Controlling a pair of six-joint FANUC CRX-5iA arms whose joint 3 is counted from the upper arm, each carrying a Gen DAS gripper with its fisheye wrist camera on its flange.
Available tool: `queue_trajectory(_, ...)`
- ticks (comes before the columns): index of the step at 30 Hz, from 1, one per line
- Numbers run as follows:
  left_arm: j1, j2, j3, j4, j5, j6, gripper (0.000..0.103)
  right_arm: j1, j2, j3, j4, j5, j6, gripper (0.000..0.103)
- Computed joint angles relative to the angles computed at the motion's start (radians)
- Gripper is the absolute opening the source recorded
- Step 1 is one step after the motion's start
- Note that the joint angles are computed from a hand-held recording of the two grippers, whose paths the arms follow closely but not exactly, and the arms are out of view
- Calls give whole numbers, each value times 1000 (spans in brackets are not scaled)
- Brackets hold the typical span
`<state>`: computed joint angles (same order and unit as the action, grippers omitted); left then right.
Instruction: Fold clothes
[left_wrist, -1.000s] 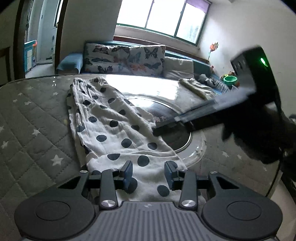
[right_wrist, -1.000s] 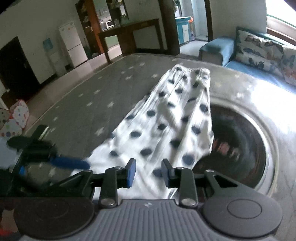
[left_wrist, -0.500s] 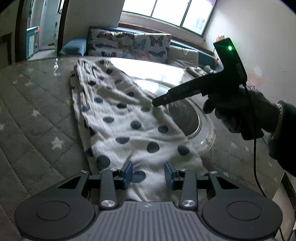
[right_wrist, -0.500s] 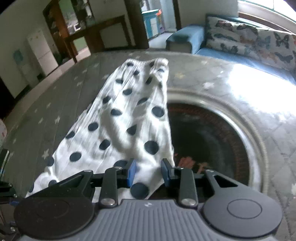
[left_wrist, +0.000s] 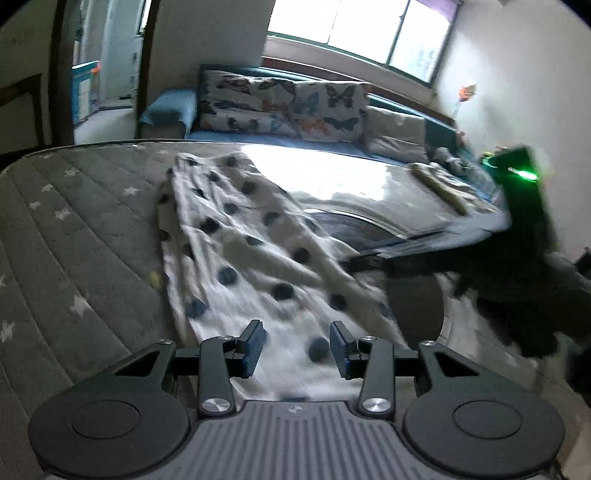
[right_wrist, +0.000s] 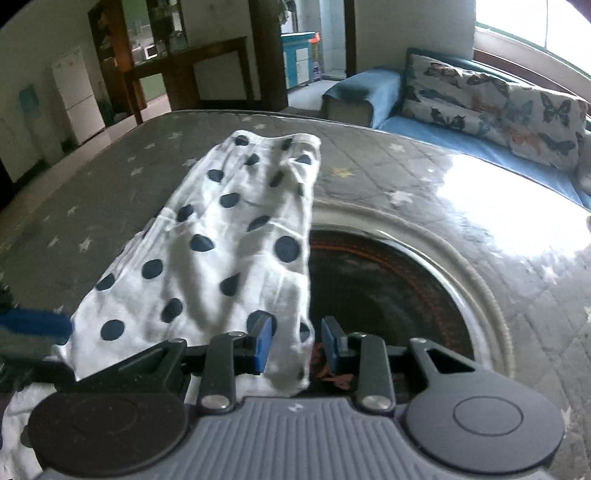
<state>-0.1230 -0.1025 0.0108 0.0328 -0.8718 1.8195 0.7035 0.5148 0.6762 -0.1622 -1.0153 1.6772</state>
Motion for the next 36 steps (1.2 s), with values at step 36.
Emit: queue_trajectory(36, 20, 82, 77, -207, -30, 162, 13, -38, -32, -52, -59, 49, 75, 6)
